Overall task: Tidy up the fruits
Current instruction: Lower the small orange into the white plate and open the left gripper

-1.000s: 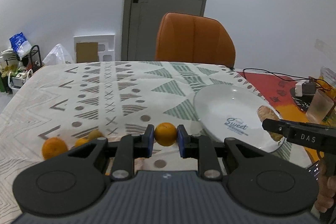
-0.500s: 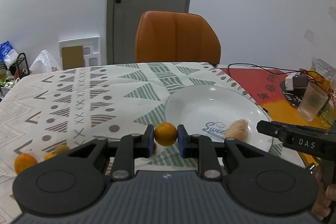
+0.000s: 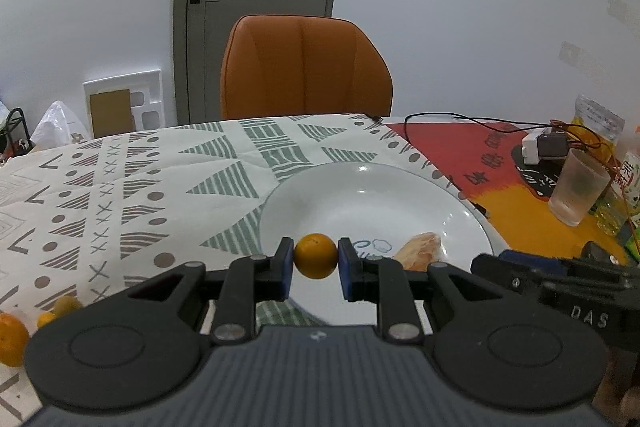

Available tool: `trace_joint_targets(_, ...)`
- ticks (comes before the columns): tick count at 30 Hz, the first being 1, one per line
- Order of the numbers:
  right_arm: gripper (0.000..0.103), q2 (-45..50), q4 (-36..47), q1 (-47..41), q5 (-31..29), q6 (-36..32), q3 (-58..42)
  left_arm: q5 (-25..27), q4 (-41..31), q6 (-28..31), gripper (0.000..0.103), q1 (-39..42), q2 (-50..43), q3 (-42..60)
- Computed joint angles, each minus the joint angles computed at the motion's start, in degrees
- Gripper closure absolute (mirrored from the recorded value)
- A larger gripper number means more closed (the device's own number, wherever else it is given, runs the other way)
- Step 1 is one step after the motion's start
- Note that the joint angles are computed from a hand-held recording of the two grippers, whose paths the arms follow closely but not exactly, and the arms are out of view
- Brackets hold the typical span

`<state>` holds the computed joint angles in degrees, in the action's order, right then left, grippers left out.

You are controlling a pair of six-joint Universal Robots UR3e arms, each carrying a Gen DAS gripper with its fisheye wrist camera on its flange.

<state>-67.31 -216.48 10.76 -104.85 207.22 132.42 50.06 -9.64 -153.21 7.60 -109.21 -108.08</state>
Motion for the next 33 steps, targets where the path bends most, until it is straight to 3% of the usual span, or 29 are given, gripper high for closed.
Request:
trace_joint_targets(4,0.058,0.0,0.3,0.2,0.2,0.3,0.1,0.6,3.2,-1.7,0.077,0.1,0.0,-1.0)
trace_joint_targets(10,0.056,1.0,1.6,1.3,0.6,0.4,-1.9,0.9,1.4,-1.3,0.073,2.2,1.5,-1.6)
trace_joint_targets(18,0.047,3.1,3.2,4.1,0.0,0.6,-5.8,0.5,3.5,-1.6,0.041,7.5,4.2,-5.0)
trace_joint_targets(24,0.041,4.5,4.9,6.1,0.0,1.1,-8.8,-0.8,4.9,-1.2,0.023,12.1,6.0,-7.3)
trace_joint_targets(28,0.033,5.4,5.7,7.4,-0.2,0.7,-10.8,-1.1,5.4,-1.5,0.015,14.8,6.8,-8.3)
trace_joint_targets(33,0.024,6.5,7.4,9.1,-0.4,0.3,-13.7,-1.0,4.8,-1.7,0.013,18.0,7.4,-9.1)
